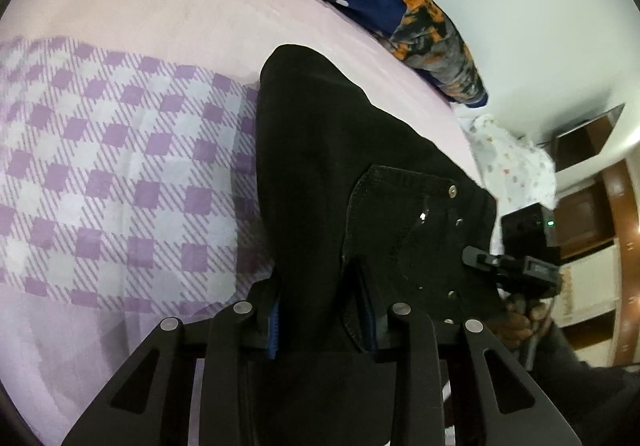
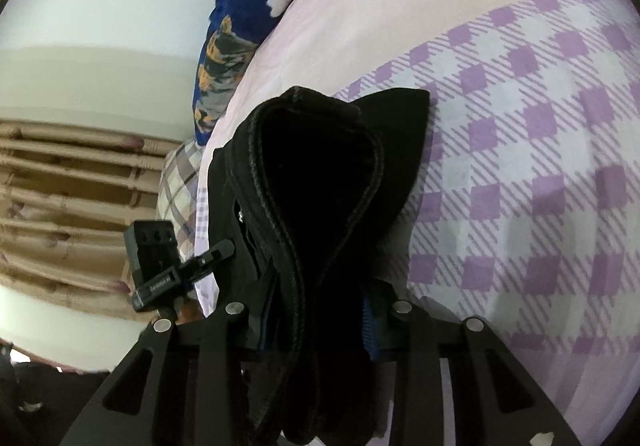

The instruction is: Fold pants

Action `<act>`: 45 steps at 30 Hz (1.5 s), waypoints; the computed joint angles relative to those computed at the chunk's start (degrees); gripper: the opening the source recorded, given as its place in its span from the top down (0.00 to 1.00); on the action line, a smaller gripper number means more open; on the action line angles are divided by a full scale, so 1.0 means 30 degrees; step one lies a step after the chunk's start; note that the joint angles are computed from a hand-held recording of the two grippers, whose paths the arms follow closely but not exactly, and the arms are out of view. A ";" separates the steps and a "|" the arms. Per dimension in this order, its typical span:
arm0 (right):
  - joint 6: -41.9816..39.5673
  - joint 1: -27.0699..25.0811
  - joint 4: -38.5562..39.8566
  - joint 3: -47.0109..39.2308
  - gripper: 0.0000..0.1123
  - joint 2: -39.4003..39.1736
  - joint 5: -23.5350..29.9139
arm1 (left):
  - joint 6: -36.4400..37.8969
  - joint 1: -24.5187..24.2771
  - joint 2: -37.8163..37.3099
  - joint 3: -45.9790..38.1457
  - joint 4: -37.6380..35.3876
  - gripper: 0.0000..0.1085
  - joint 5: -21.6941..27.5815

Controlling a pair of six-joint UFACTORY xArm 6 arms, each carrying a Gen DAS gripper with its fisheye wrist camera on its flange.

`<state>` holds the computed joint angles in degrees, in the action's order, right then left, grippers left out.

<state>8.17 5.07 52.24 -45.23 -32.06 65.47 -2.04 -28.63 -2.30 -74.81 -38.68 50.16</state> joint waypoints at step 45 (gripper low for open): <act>0.7087 0.8288 -0.5677 -0.9242 0.80 0.8070 -0.5929 | -0.2060 0.1845 -0.3735 0.1150 0.8608 0.85 -0.0213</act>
<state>29.43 29.94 35.21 -72.96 -7.85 47.69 -8.22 -23.09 -13.51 -71.36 -12.86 49.52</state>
